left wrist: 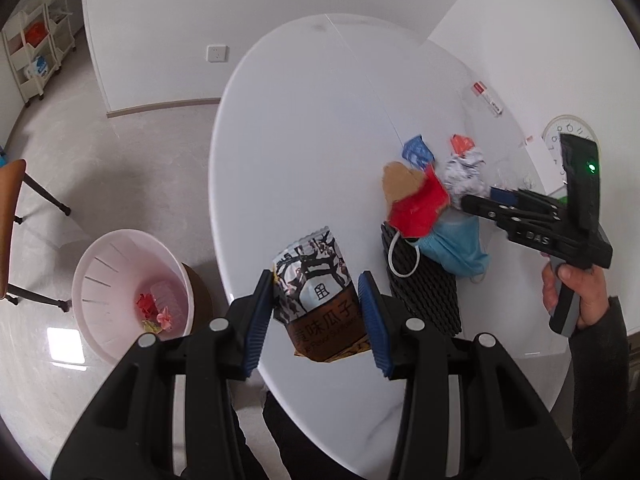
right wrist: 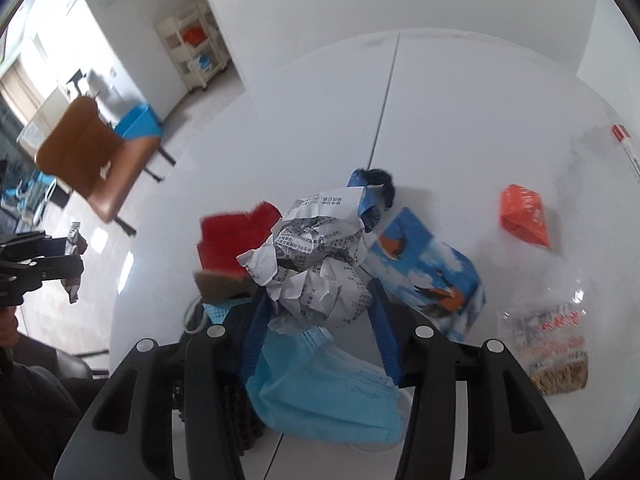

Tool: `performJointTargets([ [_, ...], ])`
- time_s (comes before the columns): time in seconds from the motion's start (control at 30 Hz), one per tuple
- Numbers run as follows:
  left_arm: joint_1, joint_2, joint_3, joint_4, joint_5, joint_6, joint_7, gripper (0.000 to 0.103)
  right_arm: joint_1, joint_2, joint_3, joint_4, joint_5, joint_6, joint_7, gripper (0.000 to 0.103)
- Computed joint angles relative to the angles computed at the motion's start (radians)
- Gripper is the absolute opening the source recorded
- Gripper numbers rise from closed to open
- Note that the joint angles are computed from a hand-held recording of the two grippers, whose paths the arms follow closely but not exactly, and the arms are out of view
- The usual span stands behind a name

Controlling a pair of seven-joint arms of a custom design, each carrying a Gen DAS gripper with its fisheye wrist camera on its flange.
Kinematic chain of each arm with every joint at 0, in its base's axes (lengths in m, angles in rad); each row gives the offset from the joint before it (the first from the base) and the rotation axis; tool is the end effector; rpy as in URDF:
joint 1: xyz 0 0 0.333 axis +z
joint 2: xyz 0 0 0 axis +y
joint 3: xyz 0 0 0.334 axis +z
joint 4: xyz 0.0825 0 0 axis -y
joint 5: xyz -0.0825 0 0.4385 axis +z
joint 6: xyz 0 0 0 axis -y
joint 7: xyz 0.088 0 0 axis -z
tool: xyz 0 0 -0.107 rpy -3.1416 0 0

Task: Collect trash
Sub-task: 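Grasp the snack bag with the left tool while the right tool grasps crumpled receipt paper, then drop the snack bag and receipt paper into the wastebasket by opening both tools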

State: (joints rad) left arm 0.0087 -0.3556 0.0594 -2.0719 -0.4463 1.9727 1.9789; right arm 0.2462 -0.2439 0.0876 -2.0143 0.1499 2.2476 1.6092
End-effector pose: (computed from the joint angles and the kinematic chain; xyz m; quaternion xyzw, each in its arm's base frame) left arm 0.5205 0.0118 0.6181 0.6056 -0.7538 0.2548 0.0108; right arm 0.5387 0.1960 0.6160 -0.7609 0.6019 -0.0856 0.2269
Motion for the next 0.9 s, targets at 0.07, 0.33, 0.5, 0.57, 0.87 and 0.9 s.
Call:
performJointTargets([
  [0.07, 0.005, -0.003, 0.008, 0.003, -0.002, 0.002, 0.004, 0.042, -0.005, -0.025, 0.001, -0.016, 0.0, 0.012, 0.025, 0.048],
  [0.33, 0.053, 0.014, 0.039, 0.026, 0.015, 0.012, 0.014, 0.042, 0.004, -0.106, 0.058, -0.013, -0.046, 0.056, 0.179, 0.048],
  [0.5, 0.115, 0.074, 0.049, 0.039, 0.094, 0.024, 0.016, 0.046, 0.087, -0.046, 0.091, 0.061, 0.022, 0.12, 0.193, 0.048],
  [0.57, 0.142, 0.112, 0.047, 0.039, 0.145, 0.03, 0.028, 0.051, 0.121, 0.015, 0.103, 0.114, 0.042, 0.134, 0.186, 0.048],
  [0.87, 0.244, 0.279, 0.029, 0.085, 0.179, 0.004, 0.025, 0.088, 0.244, 0.343, 0.108, 0.422, 0.046, 0.036, 0.18, 0.048],
  [0.9, 0.254, 0.287, 0.027, 0.092, 0.185, 0.004, 0.015, 0.088, 0.255, 0.374, 0.105, 0.457, 0.034, 0.018, 0.185, 0.048],
])
